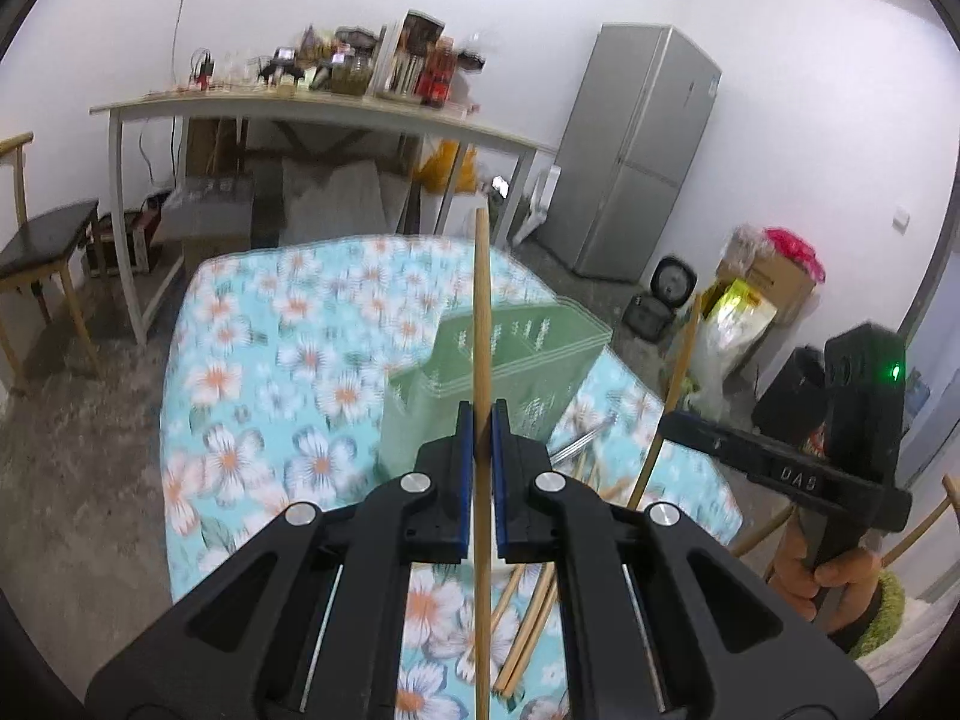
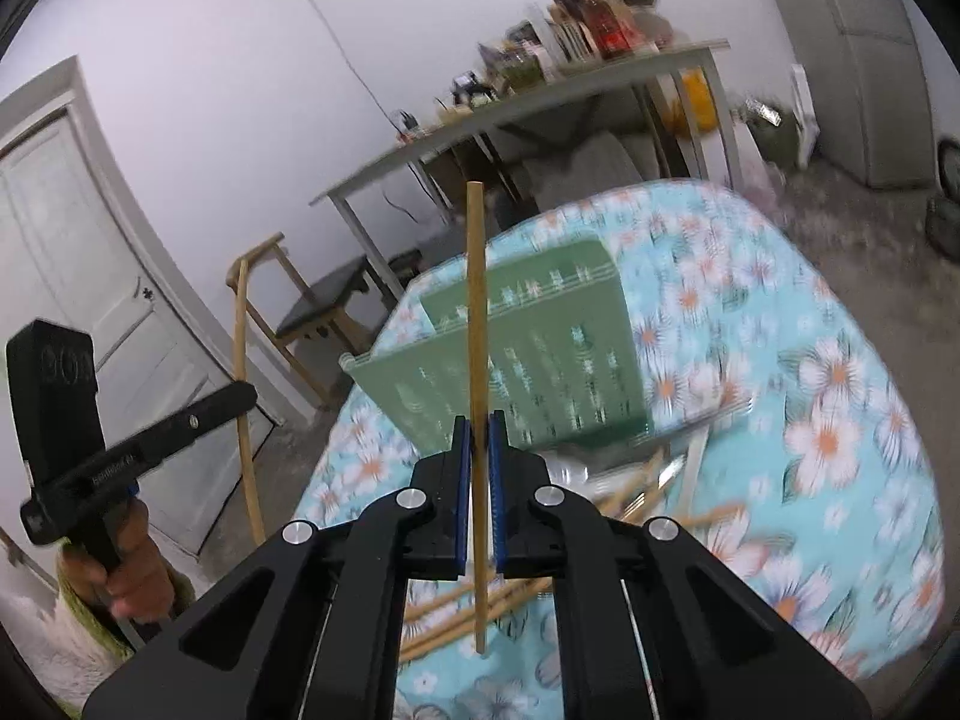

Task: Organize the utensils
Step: 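Carry both held chopsticks up over the green utensil holder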

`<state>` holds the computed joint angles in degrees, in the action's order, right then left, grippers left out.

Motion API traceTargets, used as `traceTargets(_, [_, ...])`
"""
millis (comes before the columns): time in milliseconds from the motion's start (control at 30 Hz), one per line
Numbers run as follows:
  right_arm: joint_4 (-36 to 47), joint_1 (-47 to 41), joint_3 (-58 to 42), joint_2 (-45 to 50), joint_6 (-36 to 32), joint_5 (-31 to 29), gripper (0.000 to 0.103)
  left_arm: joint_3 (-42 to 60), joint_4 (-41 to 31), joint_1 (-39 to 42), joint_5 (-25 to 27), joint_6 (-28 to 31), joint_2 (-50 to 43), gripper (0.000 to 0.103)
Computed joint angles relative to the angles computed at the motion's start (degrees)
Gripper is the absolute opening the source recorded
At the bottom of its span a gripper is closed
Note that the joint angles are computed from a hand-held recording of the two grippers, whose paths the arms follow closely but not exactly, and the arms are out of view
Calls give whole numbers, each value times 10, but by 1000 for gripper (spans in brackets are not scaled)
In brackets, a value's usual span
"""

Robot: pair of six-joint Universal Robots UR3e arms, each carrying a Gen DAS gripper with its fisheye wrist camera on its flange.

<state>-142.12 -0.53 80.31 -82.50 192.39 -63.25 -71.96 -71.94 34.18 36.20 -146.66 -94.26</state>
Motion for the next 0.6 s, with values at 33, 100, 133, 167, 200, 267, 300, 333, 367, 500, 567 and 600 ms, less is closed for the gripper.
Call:
traceTargets(33, [5, -3, -14, 3, -4, 3, 6, 18, 2, 1, -9, -9, -8, 5])
traceTargets(100, [13, -3, -53, 19, -10, 4, 6, 65, -5, 2, -29, -27, -28, 5])
traceTargets(133, [14, -4, -68, 25, -12, 6, 6, 83, -5, 1, -37, -36, -36, 5])
traceTargets(167, [16, -6, -83, 27, -13, 9, 6, 116, -6, 0, -49, -52, -53, 5])
traceTargets(200, [16, -10, -105, 33, -17, 11, 6, 140, -2, -1, -58, -67, -66, 5])
traceTargets(267, [11, -12, -136, 40, -24, 5, 6, 191, 32, -4, -75, -115, -96, 5])
traceTargets(300, [9, -15, -159, 48, -27, 3, 6, 220, 61, -7, -82, -149, -115, 5])
traceTargets(333, [7, -17, -186, 60, -30, 2, 6, 249, 94, -11, -86, -188, -135, 5])
traceTargets(367, [9, -19, -215, 71, -32, 0, 6, 271, 126, -16, -84, -221, -152, 5])
traceTargets(500, [18, -15, -342, 141, -47, -28, 6, 421, 204, -48, -44, -342, -255, 5])
traceTargets(567, [38, -10, -424, 191, -55, -43, 6, 519, 206, -67, -16, -380, -321, 5])
traceTargets(600, [53, -7, -470, 220, -57, -53, 6, 573, 198, -75, -4, -394, -356, 5])
